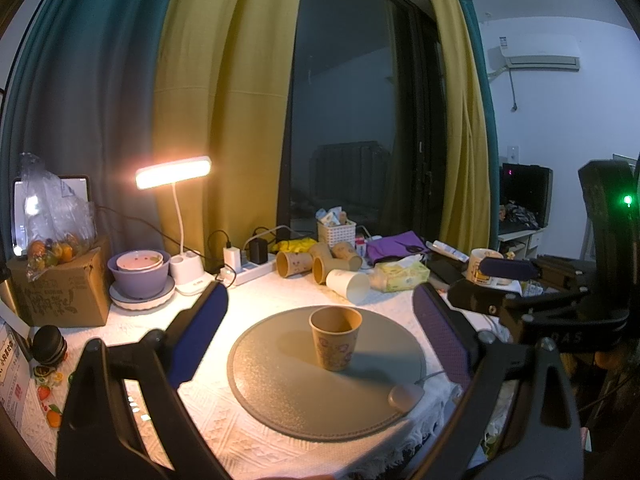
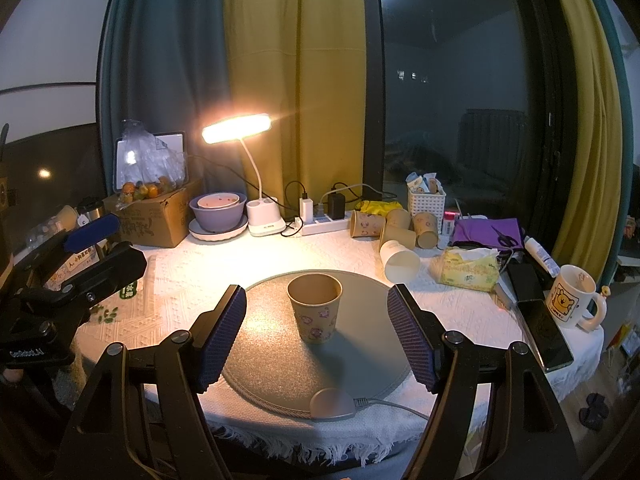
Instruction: Flip cup upright
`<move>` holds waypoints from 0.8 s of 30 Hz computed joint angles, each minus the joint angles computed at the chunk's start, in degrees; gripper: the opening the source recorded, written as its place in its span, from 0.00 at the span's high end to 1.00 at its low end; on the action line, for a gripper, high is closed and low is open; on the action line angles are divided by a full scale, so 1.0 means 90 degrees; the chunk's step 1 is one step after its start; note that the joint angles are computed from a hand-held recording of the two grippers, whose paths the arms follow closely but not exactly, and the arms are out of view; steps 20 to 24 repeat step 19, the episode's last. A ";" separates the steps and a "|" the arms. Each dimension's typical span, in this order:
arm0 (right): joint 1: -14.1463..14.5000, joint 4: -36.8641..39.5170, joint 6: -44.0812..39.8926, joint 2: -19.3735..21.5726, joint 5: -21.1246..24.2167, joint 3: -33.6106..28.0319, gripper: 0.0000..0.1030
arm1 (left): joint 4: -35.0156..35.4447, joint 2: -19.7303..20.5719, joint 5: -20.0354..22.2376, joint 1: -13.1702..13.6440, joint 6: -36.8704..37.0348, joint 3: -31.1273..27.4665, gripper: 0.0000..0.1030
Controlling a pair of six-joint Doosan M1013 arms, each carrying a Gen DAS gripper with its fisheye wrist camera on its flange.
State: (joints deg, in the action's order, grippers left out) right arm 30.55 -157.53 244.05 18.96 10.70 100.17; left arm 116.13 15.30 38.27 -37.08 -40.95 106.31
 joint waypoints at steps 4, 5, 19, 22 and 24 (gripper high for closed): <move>0.0002 0.0017 -0.0015 0.0000 0.0001 0.0000 0.26 | 0.0006 -0.0006 -0.0018 0.0010 -0.0005 0.0004 0.08; 0.0001 0.0002 -0.0003 0.0000 -0.0002 -0.0001 0.26 | 0.0006 -0.0006 -0.0018 0.0010 -0.0005 0.0004 0.08; 0.0001 0.0016 -0.0012 0.0005 -0.0009 -0.0007 0.26 | 0.0144 0.0008 -0.0004 -0.0018 -0.0117 0.0028 0.08; 0.0001 0.0016 -0.0012 0.0005 -0.0009 -0.0007 0.26 | 0.0144 0.0008 -0.0004 -0.0018 -0.0117 0.0028 0.08; 0.0001 0.0016 -0.0012 0.0005 -0.0009 -0.0007 0.26 | 0.0144 0.0008 -0.0004 -0.0018 -0.0117 0.0028 0.08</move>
